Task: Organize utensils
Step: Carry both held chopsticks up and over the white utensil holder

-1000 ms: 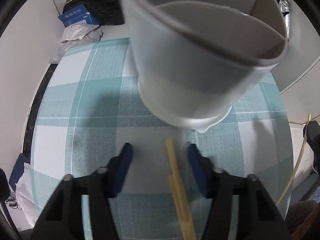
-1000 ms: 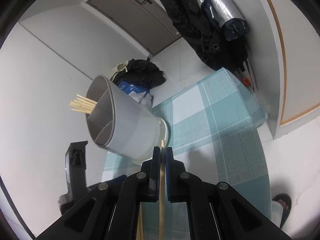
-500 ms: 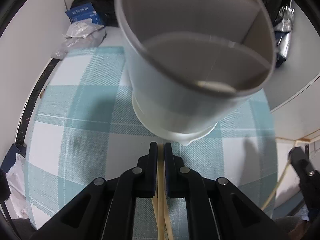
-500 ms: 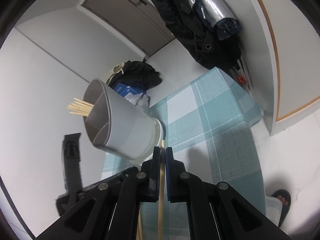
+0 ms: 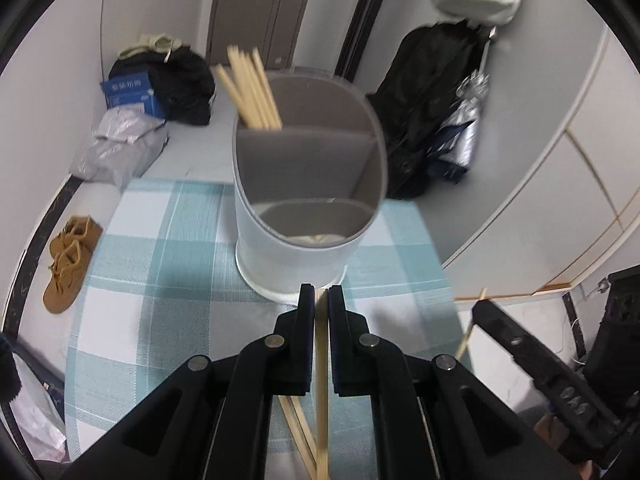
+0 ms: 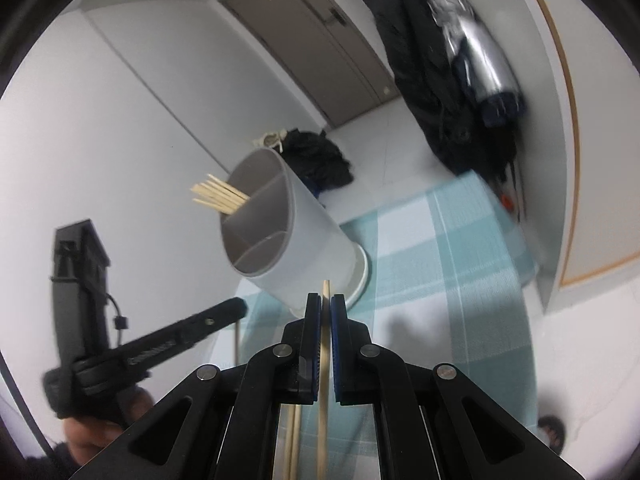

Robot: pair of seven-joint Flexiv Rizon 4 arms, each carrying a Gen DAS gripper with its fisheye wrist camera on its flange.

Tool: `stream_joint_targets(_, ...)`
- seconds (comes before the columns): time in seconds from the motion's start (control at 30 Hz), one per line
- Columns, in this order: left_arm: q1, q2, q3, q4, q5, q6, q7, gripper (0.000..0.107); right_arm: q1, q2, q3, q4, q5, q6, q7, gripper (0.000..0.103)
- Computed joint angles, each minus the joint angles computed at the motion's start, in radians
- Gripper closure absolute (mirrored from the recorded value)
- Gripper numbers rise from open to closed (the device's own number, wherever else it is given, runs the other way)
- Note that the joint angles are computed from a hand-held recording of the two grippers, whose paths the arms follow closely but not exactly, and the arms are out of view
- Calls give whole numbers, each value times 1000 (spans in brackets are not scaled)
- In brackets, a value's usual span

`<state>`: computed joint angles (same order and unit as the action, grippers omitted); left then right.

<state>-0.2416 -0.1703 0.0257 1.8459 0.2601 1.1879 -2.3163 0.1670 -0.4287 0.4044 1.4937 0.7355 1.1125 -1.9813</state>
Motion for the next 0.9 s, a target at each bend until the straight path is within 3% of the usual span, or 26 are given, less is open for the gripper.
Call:
stream_joint_targets(0.13,-33,0,19,-36,107,40,-95,104,16,59,18,86,12,128,-49,99)
stream_joint_targets(0.33,-55,27,50,-39,255,101,-265,104,35,105,42,133,20,233,-106,99)
stream_joint_targets(0.6,-35,77,38,-64,425,108,-430,104,85,113,30,178,-82,306,-35,99)
stream_joint_targets(0.9,6,97,8,-108,544,117,-530,104,40,120,98,158,-108,326,-47,99)
